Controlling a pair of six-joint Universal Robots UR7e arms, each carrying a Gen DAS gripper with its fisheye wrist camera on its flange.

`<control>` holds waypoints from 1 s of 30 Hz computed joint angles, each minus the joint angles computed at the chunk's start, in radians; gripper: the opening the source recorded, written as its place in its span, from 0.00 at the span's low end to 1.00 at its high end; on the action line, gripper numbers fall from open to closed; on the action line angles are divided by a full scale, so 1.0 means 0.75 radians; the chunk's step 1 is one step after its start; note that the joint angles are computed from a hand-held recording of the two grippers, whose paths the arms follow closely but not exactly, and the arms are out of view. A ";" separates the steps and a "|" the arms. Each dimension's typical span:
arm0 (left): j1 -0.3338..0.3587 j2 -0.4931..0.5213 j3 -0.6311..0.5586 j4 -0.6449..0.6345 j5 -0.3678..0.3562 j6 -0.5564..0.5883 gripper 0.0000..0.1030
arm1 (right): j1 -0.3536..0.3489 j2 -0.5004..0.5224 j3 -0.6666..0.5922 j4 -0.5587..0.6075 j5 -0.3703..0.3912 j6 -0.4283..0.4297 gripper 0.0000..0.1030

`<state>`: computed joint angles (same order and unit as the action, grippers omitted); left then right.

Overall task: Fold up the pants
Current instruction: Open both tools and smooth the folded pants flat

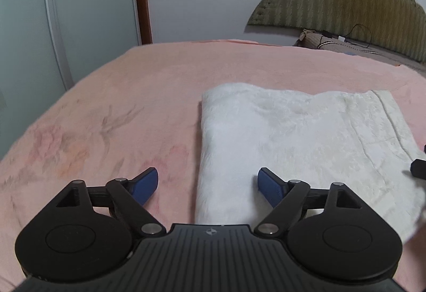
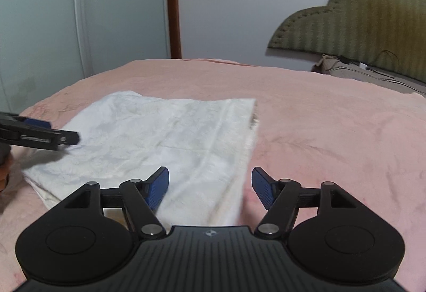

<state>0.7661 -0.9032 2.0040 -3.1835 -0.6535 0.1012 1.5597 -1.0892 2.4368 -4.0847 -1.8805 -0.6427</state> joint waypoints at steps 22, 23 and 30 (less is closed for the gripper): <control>-0.077 -0.299 0.309 0.175 -0.025 -0.173 0.92 | -0.061 -0.003 0.179 -0.132 0.042 0.190 0.71; -0.074 -0.307 0.312 0.186 -0.032 -0.204 0.89 | -0.079 -0.018 0.193 -0.126 0.076 0.242 0.71; -0.105 -0.329 0.343 0.216 -0.090 -0.375 0.90 | -0.040 0.021 0.262 -0.178 0.089 0.317 0.71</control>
